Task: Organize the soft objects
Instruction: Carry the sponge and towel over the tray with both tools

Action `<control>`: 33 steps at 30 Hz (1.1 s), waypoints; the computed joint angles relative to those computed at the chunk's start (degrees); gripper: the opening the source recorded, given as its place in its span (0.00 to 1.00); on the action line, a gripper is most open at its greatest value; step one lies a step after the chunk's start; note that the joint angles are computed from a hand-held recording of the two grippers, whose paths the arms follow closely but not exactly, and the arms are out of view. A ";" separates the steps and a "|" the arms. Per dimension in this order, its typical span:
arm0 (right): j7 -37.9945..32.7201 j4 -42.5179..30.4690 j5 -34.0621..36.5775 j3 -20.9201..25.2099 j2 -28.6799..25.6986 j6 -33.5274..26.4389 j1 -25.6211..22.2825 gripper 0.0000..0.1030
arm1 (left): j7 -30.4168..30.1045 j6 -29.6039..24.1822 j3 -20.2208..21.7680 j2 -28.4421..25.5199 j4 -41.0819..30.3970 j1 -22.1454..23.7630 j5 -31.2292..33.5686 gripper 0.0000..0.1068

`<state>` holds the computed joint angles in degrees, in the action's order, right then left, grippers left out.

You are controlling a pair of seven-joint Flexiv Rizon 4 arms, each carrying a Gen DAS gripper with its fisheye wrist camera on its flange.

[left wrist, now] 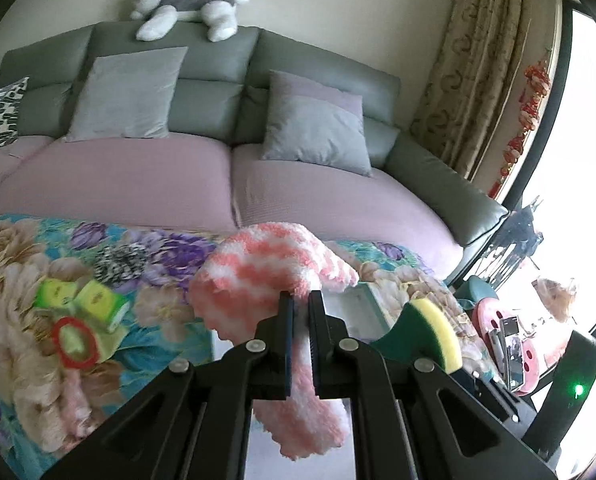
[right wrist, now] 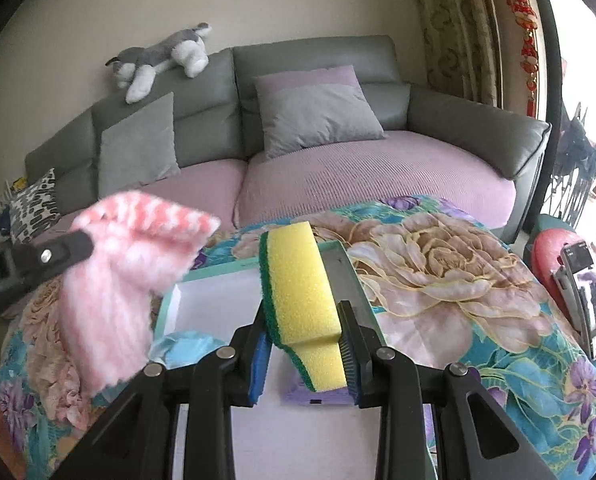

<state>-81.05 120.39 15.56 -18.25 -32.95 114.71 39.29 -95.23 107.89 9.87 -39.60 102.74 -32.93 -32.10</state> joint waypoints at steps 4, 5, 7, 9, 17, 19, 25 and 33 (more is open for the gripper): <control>0.13 -0.31 0.97 -2.87 -0.83 -1.48 2.01 0.32 | 0.56 -0.10 -0.99 -3.10 -3.74 1.09 0.78 0.07; 0.35 -0.45 1.03 -3.55 -1.15 -1.84 2.44 0.32 | 0.55 -0.76 -0.97 -3.61 -4.35 1.15 0.67 0.07; 1.08 -0.77 0.12 -2.99 -1.45 -2.35 1.52 0.32 | 0.10 -2.00 -2.09 -4.81 -5.61 2.38 1.28 0.07; 1.51 -0.83 0.41 -5.31 -2.16 -3.13 3.55 0.32 | -0.80 -4.36 -1.16 -6.17 -6.85 2.06 1.13 0.07; 3.85 -1.08 -1.42 -9.48 -4.60 -4.94 6.87 0.32 | -6.60 -11.61 1.23 -8.66 -9.08 2.11 4.77 0.07; 4.48 -1.24 -2.45 -8.22 -4.70 -4.73 5.70 0.32 | -7.78 -12.77 0.94 -8.99 -9.36 2.67 5.90 0.07; 5.22 -1.38 -3.44 -9.79 -5.80 -5.26 7.13 0.35 | -10.47 -16.08 -0.81 -9.65 -10.23 4.88 9.87 0.07; 5.28 -1.35 -4.79 -8.58 -5.37 -5.43 6.66 0.36 | -15.38 -17.20 -0.45 -8.33 -9.50 5.40 15.28 0.07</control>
